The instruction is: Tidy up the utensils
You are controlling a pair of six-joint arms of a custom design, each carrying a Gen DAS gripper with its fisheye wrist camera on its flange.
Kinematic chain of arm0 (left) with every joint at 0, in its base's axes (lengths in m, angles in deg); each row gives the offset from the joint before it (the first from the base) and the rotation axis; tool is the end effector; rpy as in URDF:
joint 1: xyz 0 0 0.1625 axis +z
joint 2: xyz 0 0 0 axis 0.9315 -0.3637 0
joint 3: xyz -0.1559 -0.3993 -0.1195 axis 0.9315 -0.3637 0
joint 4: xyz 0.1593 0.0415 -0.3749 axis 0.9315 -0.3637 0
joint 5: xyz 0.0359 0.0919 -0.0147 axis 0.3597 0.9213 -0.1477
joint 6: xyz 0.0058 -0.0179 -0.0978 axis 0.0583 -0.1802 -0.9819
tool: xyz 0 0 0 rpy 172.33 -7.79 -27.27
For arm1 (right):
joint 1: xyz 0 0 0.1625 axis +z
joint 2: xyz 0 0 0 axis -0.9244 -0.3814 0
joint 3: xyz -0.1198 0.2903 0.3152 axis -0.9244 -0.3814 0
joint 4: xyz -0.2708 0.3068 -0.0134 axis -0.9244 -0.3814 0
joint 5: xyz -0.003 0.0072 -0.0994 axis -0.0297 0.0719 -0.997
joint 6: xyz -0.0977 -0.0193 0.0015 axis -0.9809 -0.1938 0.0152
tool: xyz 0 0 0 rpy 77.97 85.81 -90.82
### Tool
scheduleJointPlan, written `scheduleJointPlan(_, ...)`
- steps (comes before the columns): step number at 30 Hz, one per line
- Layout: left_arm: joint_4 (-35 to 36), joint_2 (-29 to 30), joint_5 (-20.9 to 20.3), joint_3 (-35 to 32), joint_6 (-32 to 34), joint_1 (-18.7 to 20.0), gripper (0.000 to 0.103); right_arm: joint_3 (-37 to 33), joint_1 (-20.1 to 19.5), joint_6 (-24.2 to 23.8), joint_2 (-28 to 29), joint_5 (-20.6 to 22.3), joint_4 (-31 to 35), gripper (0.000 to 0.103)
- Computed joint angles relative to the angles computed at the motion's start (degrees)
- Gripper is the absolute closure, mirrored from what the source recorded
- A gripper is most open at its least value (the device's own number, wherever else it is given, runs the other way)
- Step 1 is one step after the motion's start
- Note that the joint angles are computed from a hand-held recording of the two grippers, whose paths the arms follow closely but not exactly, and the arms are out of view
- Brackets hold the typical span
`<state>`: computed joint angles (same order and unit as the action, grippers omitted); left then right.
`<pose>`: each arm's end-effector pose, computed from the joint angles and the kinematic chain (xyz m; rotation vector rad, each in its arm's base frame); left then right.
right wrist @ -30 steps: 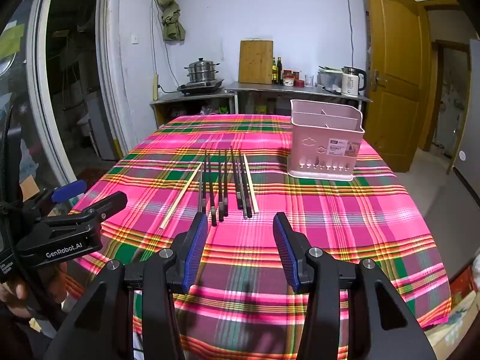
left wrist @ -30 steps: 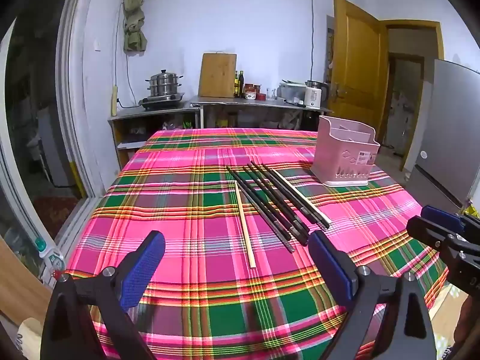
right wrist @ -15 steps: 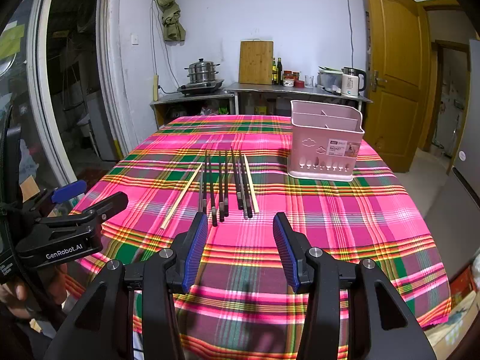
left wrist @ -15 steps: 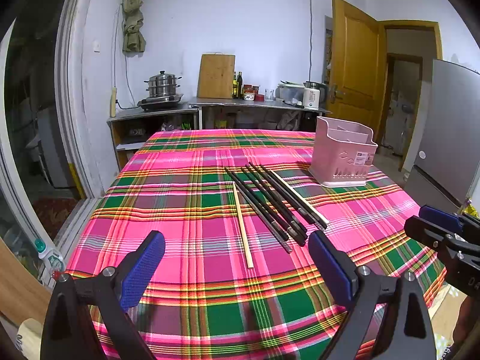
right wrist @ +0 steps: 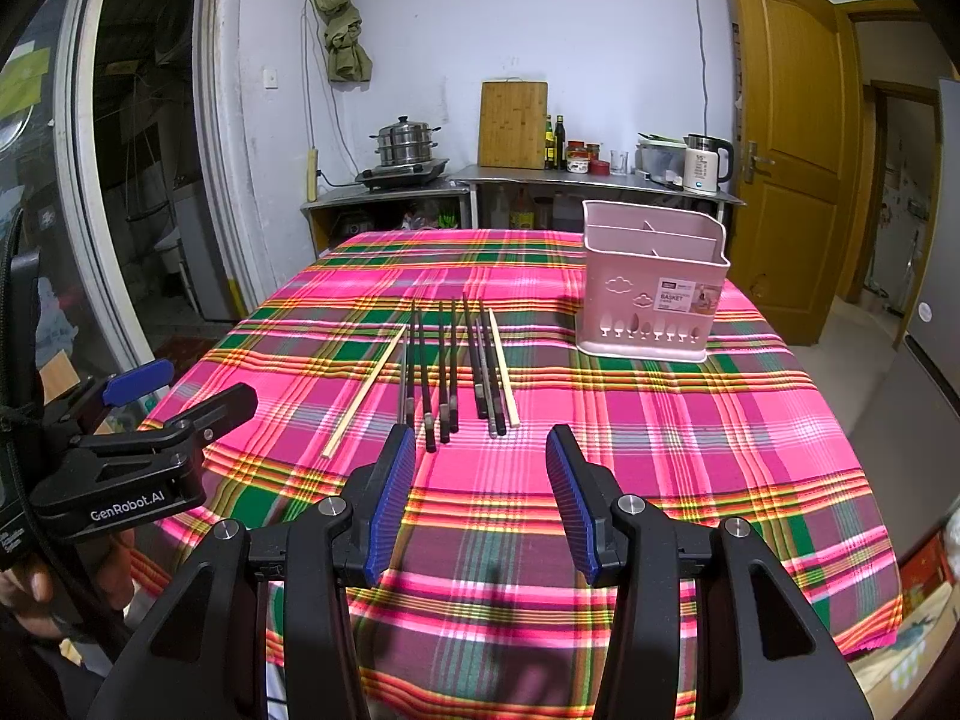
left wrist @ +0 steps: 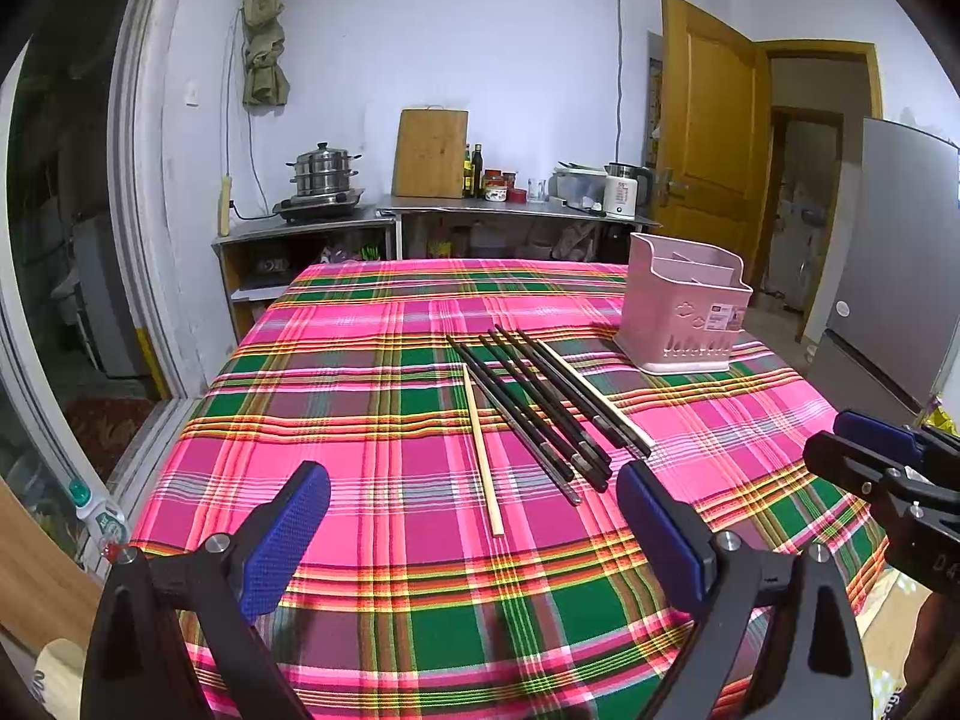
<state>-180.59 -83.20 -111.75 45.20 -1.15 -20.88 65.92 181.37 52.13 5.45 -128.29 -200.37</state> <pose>-0.1234 -0.4646 0.2597 0.3511 2.0932 -1.2311 0.3174 -0.5014 0.0798 0.8977 -2.3233 0.9579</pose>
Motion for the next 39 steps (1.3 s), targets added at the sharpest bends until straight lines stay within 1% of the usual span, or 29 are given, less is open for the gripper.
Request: scheduleJointPlan(39,-0.3,0.6,-0.2,0.2,-0.6,0.0,0.006,0.6,-0.1,0.3,0.1,-0.1,-0.2,0.057)
